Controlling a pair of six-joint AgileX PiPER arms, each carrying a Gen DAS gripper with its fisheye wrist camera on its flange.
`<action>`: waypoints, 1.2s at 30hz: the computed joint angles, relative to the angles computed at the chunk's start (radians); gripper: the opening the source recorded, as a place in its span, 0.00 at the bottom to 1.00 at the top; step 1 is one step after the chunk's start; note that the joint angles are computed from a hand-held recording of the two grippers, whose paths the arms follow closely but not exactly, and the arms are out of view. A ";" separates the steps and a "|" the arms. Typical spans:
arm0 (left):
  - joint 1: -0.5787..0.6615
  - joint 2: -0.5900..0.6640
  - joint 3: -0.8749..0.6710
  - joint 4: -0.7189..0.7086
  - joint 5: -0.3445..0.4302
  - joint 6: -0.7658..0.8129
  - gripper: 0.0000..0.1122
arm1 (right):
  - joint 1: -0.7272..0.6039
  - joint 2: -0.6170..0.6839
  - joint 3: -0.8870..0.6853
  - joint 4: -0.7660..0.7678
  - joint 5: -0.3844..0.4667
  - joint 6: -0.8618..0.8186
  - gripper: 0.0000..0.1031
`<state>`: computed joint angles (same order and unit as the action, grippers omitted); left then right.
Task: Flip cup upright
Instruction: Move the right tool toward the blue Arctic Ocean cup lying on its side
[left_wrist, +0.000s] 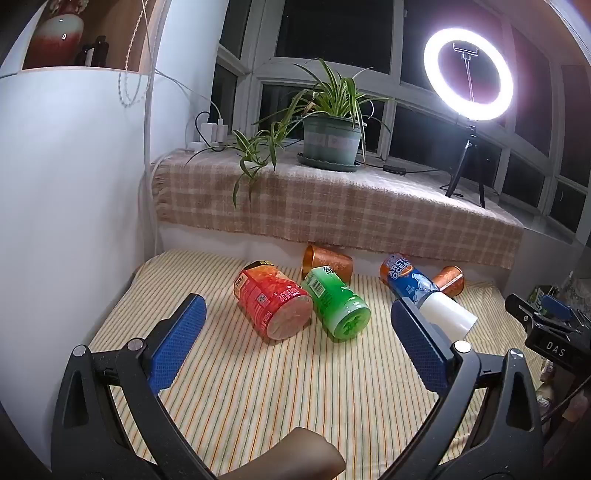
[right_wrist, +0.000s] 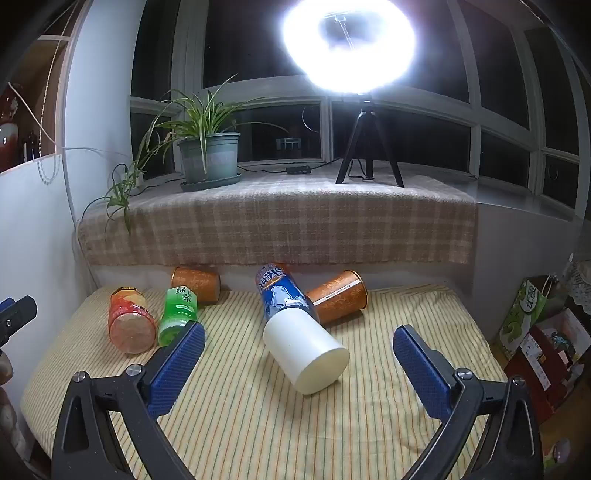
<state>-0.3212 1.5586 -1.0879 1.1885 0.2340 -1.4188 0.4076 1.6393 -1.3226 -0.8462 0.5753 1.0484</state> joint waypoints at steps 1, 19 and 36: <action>0.000 0.000 0.000 -0.004 0.000 0.002 0.91 | 0.001 0.000 -0.001 0.001 0.002 -0.001 1.00; 0.002 0.001 0.000 -0.008 -0.008 -0.008 0.91 | 0.009 0.013 -0.012 0.006 0.007 -0.008 1.00; 0.035 -0.004 0.014 -0.016 -0.028 0.012 0.91 | -0.008 0.064 -0.072 0.072 -0.005 -0.097 1.00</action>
<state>-0.2863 1.5543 -1.0743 1.1726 0.2062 -1.4072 0.3997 1.7034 -1.3946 -0.7738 0.5706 0.9511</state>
